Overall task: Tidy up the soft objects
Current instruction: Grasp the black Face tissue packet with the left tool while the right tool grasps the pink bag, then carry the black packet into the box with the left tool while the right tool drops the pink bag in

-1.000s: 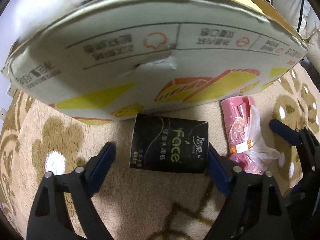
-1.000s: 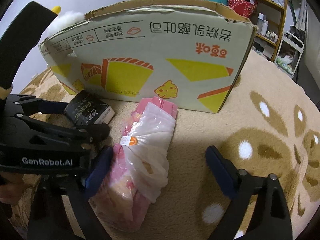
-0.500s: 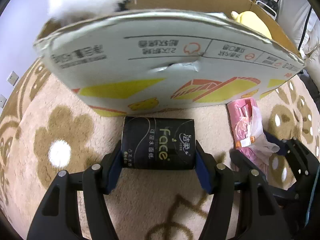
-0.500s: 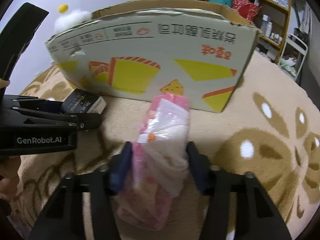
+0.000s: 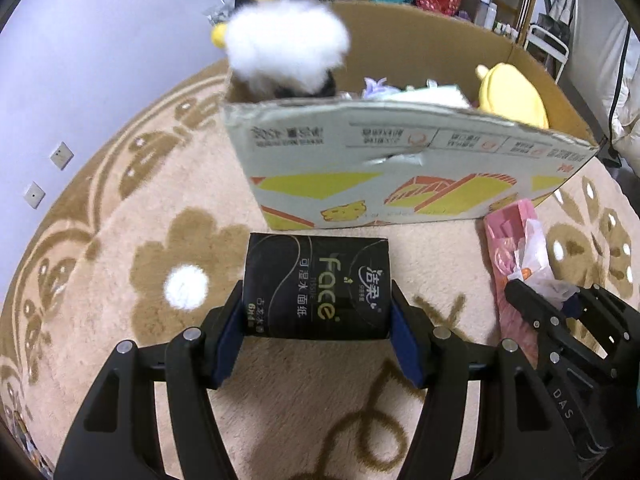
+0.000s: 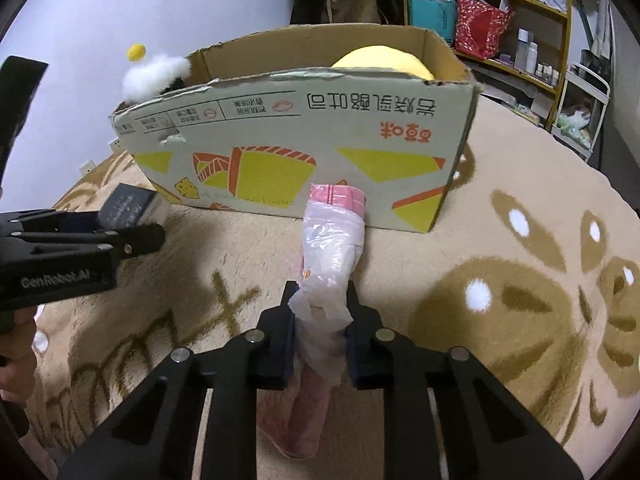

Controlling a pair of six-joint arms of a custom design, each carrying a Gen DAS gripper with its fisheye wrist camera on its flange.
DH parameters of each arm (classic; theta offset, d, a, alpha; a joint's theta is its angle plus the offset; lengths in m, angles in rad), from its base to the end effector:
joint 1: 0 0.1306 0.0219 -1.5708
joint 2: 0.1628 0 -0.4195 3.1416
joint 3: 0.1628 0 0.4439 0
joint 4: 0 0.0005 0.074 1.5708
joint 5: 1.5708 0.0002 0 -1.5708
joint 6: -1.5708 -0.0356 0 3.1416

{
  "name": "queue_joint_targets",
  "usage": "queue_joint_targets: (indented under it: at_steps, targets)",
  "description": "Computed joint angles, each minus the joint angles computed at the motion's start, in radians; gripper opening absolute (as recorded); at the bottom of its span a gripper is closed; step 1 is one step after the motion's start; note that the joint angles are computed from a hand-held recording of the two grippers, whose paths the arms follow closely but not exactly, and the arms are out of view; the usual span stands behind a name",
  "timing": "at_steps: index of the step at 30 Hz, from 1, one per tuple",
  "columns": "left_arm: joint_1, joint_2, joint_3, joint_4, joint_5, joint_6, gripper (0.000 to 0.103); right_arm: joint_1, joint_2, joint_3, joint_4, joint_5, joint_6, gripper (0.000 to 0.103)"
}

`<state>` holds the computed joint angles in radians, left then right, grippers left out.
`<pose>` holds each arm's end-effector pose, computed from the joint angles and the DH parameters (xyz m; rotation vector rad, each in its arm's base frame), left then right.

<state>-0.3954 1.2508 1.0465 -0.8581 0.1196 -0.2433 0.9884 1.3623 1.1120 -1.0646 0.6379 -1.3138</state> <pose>0.4079 -0.1754 0.3593 0.8666 2.4899 -0.2094 0.2704 0.3710 0.3404 0.5015 2.4098 -0.0420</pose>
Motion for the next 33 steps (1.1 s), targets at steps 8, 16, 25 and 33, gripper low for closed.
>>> queue_joint_targets:
  at_steps: [8, 16, 25, 33]
  targets:
    - [-0.001, -0.107, -0.015, 0.026, -0.013, 0.025, 0.063, 0.041, -0.041, 0.019, -0.089, 0.080, -0.053, 0.020]
    - [0.014, -0.167, 0.027, 0.030, -0.026, 0.013, 0.063, 0.083, -0.061, 0.075, -0.197, 0.214, -0.103, 0.020]
    - [0.004, -0.192, 0.049, 0.158, -0.059, -0.003, 0.064, 0.045, -0.085, 0.118, -0.230, 0.287, -0.046, 0.020]
    - [-0.035, -0.113, 0.105, 0.224, -0.036, 0.048, 0.064, -0.014, -0.107, 0.108, -0.149, 0.301, 0.033, 0.020]
